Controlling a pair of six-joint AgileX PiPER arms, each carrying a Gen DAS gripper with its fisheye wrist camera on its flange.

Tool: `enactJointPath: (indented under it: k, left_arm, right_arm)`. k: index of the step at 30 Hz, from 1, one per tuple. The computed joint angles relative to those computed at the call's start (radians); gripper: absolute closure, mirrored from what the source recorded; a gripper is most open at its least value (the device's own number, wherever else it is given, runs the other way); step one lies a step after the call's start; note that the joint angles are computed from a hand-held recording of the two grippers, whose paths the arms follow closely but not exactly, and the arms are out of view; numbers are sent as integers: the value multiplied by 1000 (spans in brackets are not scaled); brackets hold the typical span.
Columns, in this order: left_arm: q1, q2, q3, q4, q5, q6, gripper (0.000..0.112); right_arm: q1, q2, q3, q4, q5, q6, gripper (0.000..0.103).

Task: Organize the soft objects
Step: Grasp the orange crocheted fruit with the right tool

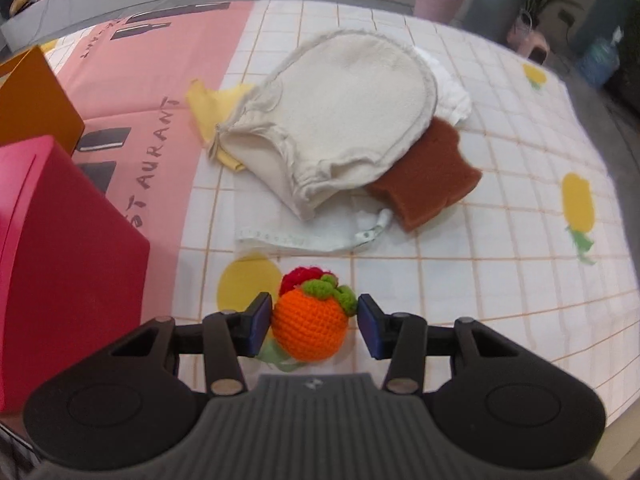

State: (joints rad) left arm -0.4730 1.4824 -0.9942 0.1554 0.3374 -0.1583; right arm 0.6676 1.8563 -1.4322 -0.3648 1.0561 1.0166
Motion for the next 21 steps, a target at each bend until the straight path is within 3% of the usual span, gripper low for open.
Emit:
enactJointPath:
  k: [6, 9, 13, 17, 21]
  left_arm:
    - [-14, -12, 14, -27, -8, 31, 21]
    - [-24, -15, 12, -72, -7, 72, 21]
    - [-64, 17, -24, 0, 3, 12, 21]
    - [-146, 109, -148, 112, 116, 39, 19]
    - [-194, 237, -341, 59, 215, 242, 19]
  right_arm:
    - [-17, 54, -46, 18, 17, -51, 57]
    - [-32, 14, -21, 31, -19, -57, 58]
    - [-49, -49, 3, -31, -21, -14, 58]
    - [-106, -94, 41, -49, -43, -7, 58]
    - [-152, -137, 106, -59, -74, 14, 58]
